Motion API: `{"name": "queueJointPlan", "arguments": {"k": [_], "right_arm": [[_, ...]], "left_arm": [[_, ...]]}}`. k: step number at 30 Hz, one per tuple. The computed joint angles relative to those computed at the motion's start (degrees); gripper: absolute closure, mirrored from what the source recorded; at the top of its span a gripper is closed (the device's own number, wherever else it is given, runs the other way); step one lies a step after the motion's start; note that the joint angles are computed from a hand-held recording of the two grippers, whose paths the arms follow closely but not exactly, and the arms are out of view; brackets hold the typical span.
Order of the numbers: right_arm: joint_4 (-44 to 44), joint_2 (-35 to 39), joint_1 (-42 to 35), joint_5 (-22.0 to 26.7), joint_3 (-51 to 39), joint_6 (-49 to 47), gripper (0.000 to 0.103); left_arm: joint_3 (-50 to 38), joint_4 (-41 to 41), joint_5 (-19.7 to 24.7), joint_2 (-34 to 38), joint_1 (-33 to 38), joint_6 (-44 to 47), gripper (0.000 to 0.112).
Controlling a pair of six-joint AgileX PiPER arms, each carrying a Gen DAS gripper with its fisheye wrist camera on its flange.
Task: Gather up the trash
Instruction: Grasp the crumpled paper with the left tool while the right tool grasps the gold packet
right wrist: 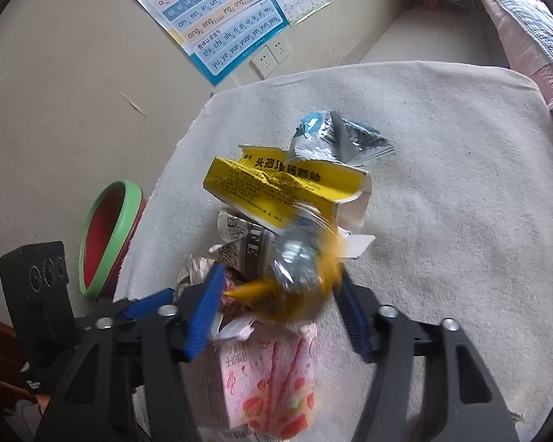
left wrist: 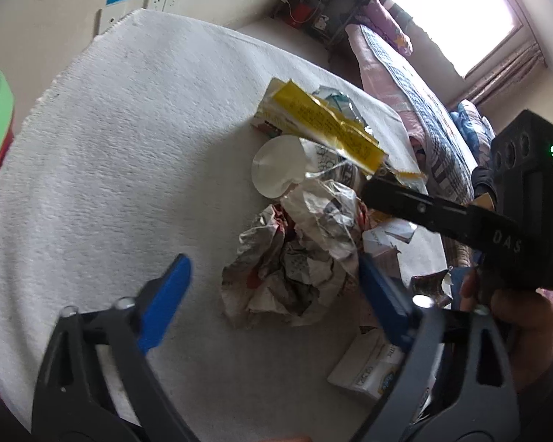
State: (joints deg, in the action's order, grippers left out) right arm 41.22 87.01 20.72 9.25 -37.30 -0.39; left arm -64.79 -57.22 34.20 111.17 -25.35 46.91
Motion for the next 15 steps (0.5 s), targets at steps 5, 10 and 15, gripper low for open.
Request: {"name": "queueJointPlan", "arguments": {"k": [5, 10, 15], "right_arm": [[16.91, -0.56, -2.11, 0.61, 1.62, -16.67, 0.063], [27.91, -1.07, -3.08, 0.79, 3.45, -27.39, 0.066], [27.38, -2.15, -3.48, 0.12, 4.94, -27.01, 0.08]], "left_arm": [[-0.43, -2.51, 2.58, 0.76, 0.64, 2.94, 0.051], [0.03, -4.81, 4.28, 0.52, 0.92, 5.71, 0.067], [1.48, -6.75, 3.9, -1.07, 1.27, 8.43, 0.087]]}}
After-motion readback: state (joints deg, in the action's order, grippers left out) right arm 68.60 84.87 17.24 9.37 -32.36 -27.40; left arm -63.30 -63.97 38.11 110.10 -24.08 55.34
